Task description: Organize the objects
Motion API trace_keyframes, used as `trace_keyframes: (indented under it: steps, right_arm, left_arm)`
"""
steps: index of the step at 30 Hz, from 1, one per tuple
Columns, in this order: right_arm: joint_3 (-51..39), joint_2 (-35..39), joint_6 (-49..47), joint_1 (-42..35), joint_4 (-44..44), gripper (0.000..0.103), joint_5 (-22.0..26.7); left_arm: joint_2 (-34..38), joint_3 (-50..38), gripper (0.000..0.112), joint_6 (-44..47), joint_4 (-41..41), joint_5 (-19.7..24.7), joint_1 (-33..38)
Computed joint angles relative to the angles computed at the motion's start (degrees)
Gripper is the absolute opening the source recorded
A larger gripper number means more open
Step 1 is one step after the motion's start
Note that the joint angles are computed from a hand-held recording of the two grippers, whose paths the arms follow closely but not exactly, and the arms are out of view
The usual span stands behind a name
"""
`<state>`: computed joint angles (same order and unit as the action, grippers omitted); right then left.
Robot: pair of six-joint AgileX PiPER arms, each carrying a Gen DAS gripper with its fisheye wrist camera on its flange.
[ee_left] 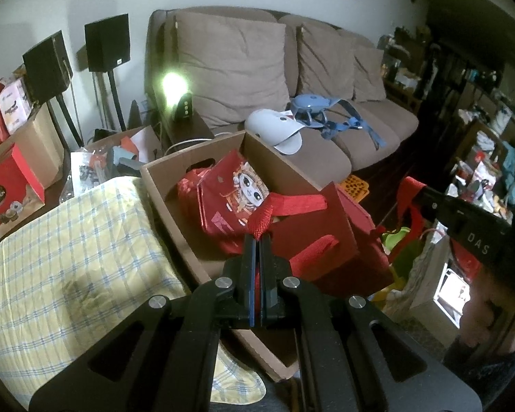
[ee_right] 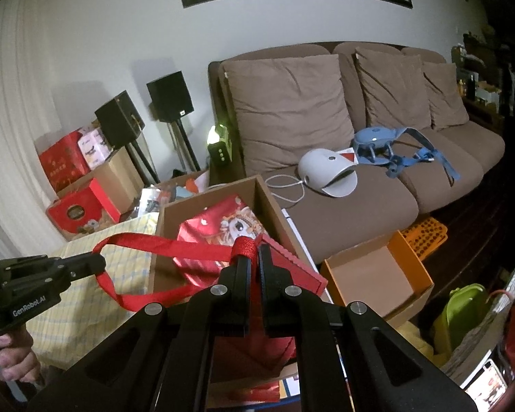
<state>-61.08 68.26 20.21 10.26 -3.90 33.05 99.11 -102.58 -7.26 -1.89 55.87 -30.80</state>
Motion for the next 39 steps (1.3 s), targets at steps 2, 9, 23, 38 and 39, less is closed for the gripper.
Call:
trace_keyframes:
  steps: [2,9,23,38,39]
  right_arm:
    - [-0.2,0.4,0.1,0.1,-0.1,0.005,0.0]
    - [-0.3,1.7,2.3,2.0,-2.4,0.005,-0.4]
    - [-1.0,4.1,5.9,4.9,-6.6,0.005,-0.4]
    - [-1.6,7.5,7.0,6.7,-8.1,0.005,-0.4]
    - [-1.6,7.7,7.0,6.8,-8.1,0.005,-0.4]
  left_arm:
    - [0.1,0.1,0.002,0.0,0.0,0.0,0.1]
    - [0.3,0.4,0.002,0.6,-0.3,-0.4,0.7]
    - [0.2,1.1,0.002,1.6,-1.7,-0.7,2.8]
    - [1.7,1.3,0.002,3.6,-4.5,-1.1,5.8]
    - [1.9,1.4,0.002,3.8,-4.7,-1.3,6.0]
